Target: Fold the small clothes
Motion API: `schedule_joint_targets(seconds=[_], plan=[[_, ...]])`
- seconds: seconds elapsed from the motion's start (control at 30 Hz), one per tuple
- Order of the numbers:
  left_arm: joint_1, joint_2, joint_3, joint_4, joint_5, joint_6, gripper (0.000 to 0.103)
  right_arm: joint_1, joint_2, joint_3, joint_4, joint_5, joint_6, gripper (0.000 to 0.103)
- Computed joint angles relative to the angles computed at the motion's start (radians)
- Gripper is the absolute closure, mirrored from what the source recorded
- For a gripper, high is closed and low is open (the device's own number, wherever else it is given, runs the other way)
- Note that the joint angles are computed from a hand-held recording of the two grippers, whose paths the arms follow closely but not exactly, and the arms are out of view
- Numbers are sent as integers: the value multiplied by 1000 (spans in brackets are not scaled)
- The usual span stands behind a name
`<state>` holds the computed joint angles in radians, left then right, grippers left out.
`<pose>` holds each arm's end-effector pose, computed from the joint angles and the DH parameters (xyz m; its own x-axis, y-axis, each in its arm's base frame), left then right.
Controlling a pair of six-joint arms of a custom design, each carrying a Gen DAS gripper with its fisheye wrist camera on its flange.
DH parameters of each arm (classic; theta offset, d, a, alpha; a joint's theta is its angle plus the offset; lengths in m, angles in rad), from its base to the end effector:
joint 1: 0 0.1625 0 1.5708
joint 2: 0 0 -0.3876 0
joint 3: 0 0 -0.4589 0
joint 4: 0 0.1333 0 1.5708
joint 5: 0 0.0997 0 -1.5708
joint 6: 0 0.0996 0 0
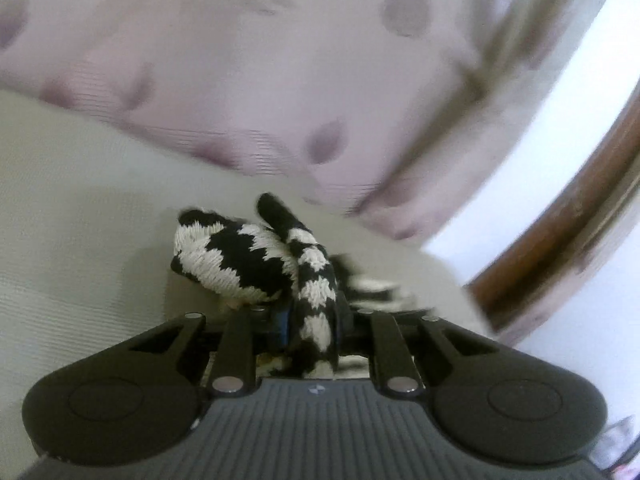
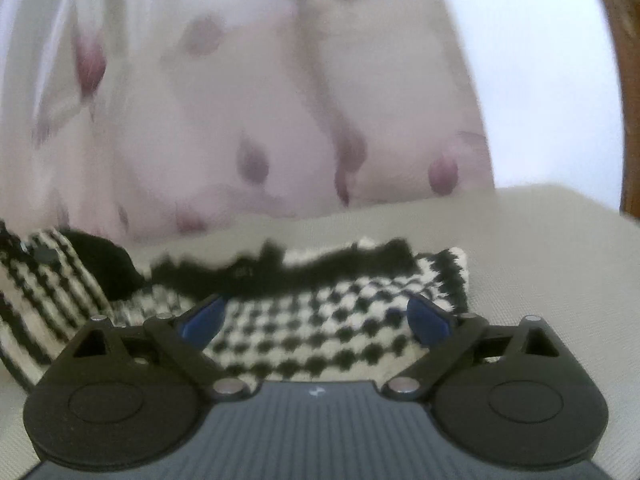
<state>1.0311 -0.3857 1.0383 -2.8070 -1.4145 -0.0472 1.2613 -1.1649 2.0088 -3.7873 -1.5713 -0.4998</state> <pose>-0.3149 -0.8152 0.0025 -0.9107 0.3998 -0.1038 0.3863 0.7356 -0.5565 -0.0483 -0.5885 0.2538 -0.8646 0.1779 0.4700 -0.4038 0.3108 -0.8604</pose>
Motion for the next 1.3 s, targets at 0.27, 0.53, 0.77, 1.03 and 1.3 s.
schedule_joint_targets(seconds=[0.27, 0.53, 0.77, 1.03, 1.3], plan=[[-71, 171, -138, 51, -126, -121, 88, -128, -172, 109, 99, 333, 318, 4], [-45, 156, -28, -123, -375, -84, 62, -247, -251, 109, 345, 686, 504, 4], [-51, -19, 271, -486, -150, 124, 16, -226, -249, 74, 477, 697, 461, 3], [-10, -40, 423, -566, -133, 287, 17, -111, -147, -55, 617, 474, 385, 4], [24, -41, 443, -676, -157, 101, 8, 9, -53, -149, 675, 200, 271, 83]])
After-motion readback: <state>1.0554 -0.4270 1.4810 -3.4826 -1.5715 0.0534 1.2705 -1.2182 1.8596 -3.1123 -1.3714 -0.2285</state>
